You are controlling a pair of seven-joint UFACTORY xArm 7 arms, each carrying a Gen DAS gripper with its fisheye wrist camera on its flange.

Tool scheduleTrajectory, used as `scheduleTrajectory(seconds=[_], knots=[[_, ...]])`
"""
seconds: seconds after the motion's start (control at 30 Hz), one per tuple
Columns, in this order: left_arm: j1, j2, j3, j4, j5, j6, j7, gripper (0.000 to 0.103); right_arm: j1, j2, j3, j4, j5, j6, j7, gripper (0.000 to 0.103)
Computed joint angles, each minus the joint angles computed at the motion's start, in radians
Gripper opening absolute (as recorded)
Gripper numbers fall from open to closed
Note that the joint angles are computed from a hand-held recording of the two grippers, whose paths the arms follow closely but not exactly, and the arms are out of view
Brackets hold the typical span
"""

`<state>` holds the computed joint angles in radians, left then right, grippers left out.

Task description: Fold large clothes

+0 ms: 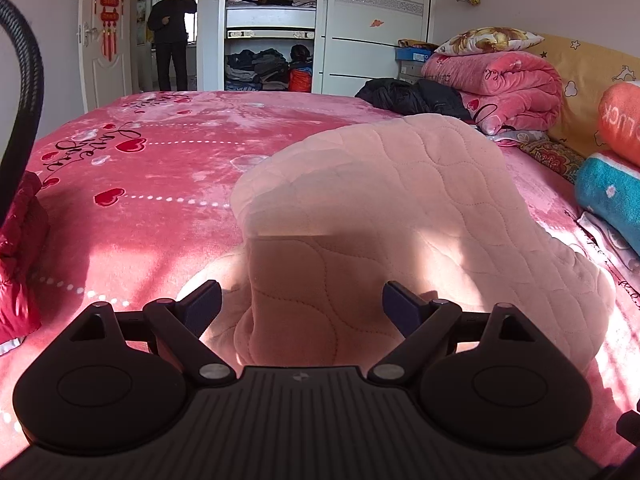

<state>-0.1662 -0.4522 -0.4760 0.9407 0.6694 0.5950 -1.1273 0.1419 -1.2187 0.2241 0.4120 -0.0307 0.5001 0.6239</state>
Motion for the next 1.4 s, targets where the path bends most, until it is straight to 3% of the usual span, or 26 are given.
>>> scheduleTrajectory(seconds=[0.2, 0.27, 0.33, 0.4, 0.5, 0.6, 0.83, 1.07, 1.23, 1.3, 1.4], knots=[[-0.002, 0.023, 0.023, -0.021, -0.013, -0.084, -0.046, 0.101, 0.012, 0.042, -0.006, 0.008, 0.009, -0.025, 0.0, 0.102], [-0.003, 0.027, 0.021, -0.022, -0.02, -0.105, -0.05, 0.084, 0.013, 0.049, -0.008, 0.008, 0.004, -0.029, -0.009, 0.102], [0.001, 0.026, -0.003, -0.009, -0.009, -0.079, -0.058, 0.071, 0.004, 0.058, -0.008, 0.011, -0.003, -0.024, -0.015, 0.102], [0.004, 0.023, -0.022, -0.007, 0.007, -0.047, -0.061, 0.051, -0.012, 0.064, -0.018, 0.007, -0.003, -0.028, -0.011, 0.102], [-0.007, -0.009, -0.022, -0.037, 0.019, -0.036, -0.066, 0.037, -0.028, 0.067, -0.056, -0.013, 0.028, -0.055, 0.021, 0.102], [-0.007, -0.038, -0.018, -0.063, 0.01, -0.048, -0.078, 0.031, -0.039, 0.073, -0.106, -0.043, 0.071, -0.104, 0.052, 0.102], [-0.013, -0.107, -0.054, -0.095, -0.015, -0.008, -0.053, 0.024, 0.006, 0.193, -0.209, -0.054, 0.123, -0.304, -0.016, 0.101], [-0.022, -0.147, -0.039, -0.135, -0.066, -0.024, 0.022, 0.024, 0.129, 0.336, -0.339, -0.025, 0.209, -0.483, -0.088, 0.085], [-0.003, -0.13, -0.056, -0.111, -0.088, -0.019, 0.062, 0.027, 0.258, 0.418, -0.439, -0.006, 0.253, -0.626, -0.101, 0.077], [0.003, -0.133, -0.069, -0.109, -0.084, -0.015, 0.062, 0.03, 0.268, 0.44, -0.444, 0.002, 0.25, -0.65, -0.1, 0.071], [-0.006, -0.152, -0.065, -0.12, -0.094, -0.01, 0.078, 0.034, 0.357, 0.45, -0.514, -0.004, 0.258, -0.725, -0.071, 0.061]])
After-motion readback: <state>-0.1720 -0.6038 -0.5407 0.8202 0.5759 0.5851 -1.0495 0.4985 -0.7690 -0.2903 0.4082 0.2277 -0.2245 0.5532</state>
